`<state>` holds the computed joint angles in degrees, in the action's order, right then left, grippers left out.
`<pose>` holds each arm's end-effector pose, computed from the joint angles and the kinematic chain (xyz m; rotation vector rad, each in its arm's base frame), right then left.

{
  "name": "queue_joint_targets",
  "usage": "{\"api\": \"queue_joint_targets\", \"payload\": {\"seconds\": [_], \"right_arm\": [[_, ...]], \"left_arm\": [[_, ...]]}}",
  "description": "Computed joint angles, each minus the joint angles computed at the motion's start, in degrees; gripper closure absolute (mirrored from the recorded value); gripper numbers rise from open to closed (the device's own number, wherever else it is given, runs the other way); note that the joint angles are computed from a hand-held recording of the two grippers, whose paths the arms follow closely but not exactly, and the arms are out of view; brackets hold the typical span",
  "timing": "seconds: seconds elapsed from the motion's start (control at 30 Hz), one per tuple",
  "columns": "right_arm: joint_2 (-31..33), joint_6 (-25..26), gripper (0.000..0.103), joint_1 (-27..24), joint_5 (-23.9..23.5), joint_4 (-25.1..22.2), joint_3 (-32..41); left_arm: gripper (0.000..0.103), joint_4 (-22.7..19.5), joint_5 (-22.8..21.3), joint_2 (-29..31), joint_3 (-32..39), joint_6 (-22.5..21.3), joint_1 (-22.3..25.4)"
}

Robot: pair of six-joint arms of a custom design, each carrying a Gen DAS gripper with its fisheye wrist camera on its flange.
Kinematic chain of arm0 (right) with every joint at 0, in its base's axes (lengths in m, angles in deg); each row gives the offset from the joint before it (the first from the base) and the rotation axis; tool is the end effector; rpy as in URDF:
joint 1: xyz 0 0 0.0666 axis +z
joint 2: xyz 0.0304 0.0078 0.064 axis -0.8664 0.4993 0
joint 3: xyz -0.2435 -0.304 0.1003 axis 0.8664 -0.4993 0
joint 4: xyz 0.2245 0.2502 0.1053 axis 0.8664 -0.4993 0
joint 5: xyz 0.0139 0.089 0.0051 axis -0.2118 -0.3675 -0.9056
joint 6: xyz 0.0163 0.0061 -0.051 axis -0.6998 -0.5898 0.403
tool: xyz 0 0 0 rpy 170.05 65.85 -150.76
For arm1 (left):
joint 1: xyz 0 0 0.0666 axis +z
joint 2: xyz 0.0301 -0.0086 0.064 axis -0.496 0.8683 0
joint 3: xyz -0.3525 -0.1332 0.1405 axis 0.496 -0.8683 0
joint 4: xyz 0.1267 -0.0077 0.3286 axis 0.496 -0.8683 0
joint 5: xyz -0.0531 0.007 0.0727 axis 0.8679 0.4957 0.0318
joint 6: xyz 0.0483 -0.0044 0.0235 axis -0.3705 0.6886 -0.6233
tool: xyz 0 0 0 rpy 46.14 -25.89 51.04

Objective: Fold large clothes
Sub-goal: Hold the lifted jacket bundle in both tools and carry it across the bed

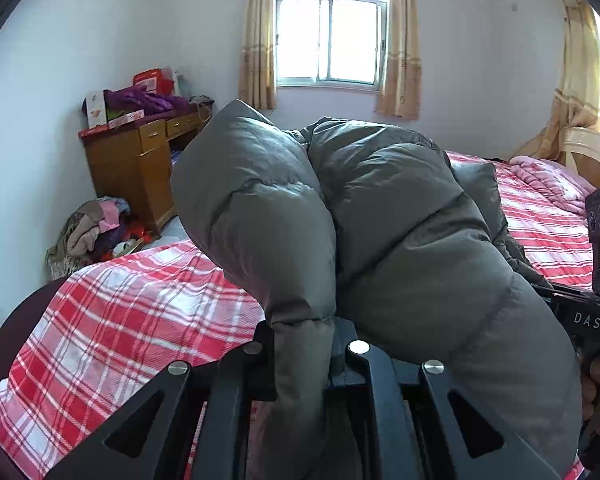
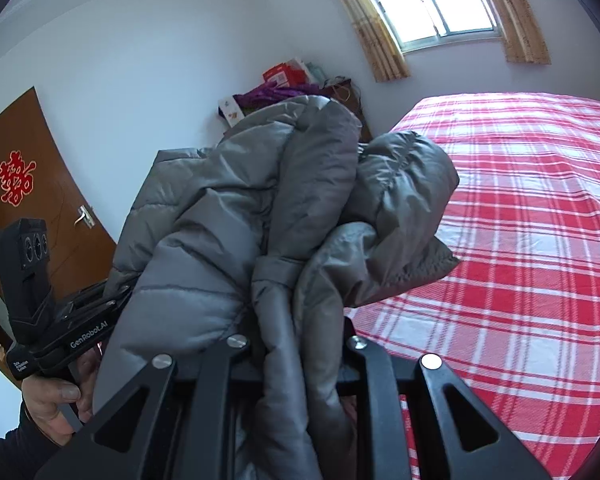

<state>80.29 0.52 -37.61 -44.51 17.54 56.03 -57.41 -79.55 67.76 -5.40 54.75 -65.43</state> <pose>0.4459 0.2007 0.4319 -0.4723 2.1262 0.8404 0.3657 -0.2424 0.4557 -0.0217 2.1557 -0.0370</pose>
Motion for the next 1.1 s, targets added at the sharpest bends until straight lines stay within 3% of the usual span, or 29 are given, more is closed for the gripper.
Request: {"api": "queue_joint_targets", "payload": {"seconds": [0.7,1.1], "right_arm": [[7.8,0.7,0.083,4.4,4.5,-4.2,3.6],[9.1,0.3,0.083,5.0,4.9,-5.8,4.0]], "left_arm": [[0.089,3.6,7.1,1.0,-9.1,1.4,8.8],[0.086,4.8,6.0,1.6,-10.7,0.0,9.5]]}}
